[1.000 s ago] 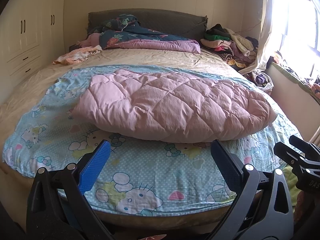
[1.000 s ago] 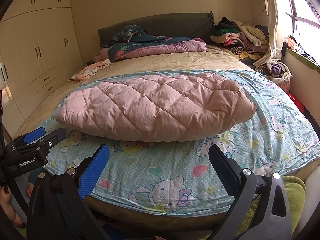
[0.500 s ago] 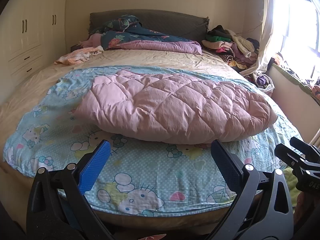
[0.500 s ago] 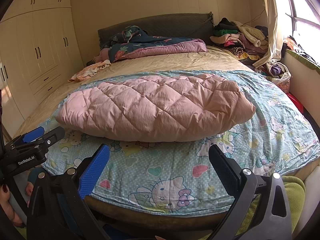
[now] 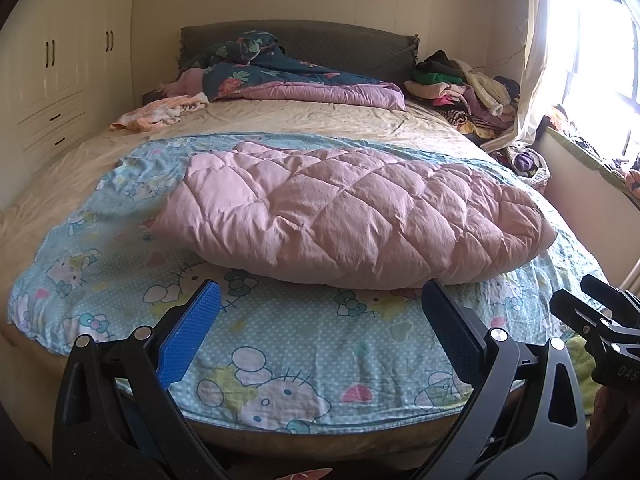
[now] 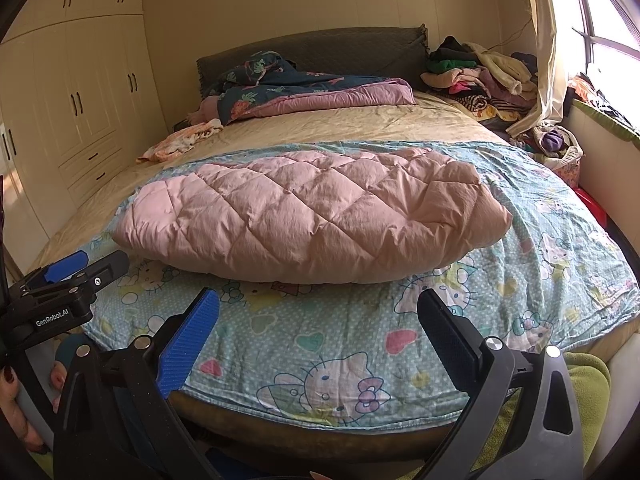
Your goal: Fold large clothes
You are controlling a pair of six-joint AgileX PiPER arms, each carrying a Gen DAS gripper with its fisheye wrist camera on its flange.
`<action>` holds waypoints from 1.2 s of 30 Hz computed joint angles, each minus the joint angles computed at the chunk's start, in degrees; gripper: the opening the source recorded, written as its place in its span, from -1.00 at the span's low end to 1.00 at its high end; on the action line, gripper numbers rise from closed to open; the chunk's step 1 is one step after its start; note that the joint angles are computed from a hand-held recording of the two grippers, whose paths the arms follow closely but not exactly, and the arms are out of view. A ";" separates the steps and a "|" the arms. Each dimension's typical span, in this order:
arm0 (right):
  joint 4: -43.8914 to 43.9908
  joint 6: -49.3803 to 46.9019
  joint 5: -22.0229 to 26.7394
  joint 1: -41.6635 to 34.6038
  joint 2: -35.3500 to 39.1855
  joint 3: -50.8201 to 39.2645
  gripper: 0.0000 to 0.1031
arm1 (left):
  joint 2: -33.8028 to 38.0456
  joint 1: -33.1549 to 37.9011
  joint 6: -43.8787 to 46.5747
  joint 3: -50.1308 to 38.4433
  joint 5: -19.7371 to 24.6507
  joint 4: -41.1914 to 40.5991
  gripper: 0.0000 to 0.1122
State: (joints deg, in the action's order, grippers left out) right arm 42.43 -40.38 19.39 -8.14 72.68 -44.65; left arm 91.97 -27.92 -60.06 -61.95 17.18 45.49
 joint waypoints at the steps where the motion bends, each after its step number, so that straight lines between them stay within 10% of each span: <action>1: -0.09 0.03 -0.09 0.06 0.02 0.02 0.92 | -0.10 -0.01 -0.15 0.18 0.01 0.13 0.67; 36: 2.89 -2.27 1.89 -4.25 -1.56 -0.11 0.92 | 0.14 0.85 -0.48 -0.32 1.42 -2.72 0.67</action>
